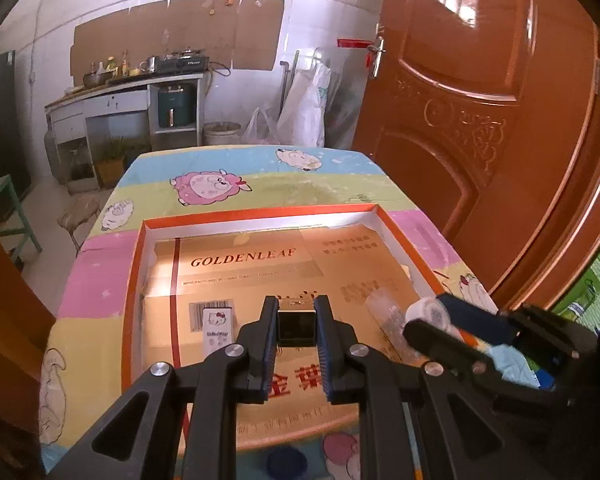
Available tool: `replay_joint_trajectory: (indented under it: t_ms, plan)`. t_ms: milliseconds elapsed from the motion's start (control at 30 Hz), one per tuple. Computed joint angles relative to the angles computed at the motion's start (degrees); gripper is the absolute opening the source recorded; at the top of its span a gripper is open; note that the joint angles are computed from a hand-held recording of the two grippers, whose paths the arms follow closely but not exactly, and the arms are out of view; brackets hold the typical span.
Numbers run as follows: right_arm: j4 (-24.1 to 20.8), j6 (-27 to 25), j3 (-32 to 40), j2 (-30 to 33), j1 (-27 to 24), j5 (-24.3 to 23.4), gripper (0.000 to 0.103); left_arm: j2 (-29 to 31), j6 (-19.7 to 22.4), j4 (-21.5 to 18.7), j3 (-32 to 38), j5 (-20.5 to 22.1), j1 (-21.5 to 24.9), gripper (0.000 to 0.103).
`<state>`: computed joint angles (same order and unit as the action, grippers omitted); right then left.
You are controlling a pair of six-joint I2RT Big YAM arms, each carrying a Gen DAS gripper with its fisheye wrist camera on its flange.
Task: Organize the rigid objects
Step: 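Lower the gold box into the tray with the left gripper while the right gripper releases the jar there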
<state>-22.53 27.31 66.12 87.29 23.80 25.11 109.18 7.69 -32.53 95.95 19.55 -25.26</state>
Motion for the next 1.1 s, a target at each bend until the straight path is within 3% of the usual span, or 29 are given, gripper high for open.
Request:
replay_joint_trajectory:
  t_ms: [500, 667, 800, 1100]
  plan:
    - [-0.1, -0.7, 2.5, 5.2, -2.5, -4.6, 0.03, 5.3, 0.2, -3.1, 5.3, -1.5, -0.3, 0.018]
    - [-1.5, -1.0, 4.1, 7.0, -3.2, -5.8, 0.03, 6.0, 0.7, -3.9, 5.6, -1.3, -0.1, 0.018]
    - [-2.3, -1.1, 4.6, 7.9, -3.3, -6.3, 0.03, 7.2, 1.9, -7.1, 6.7, -1.1, 0.0, 0.018]
    - [-5.0, -1.6, 6.4, 9.7, -3.6, -6.3, 0.03, 7.9, 2.7, -7.5, 6.4, -1.1, 0.2, 0.019]
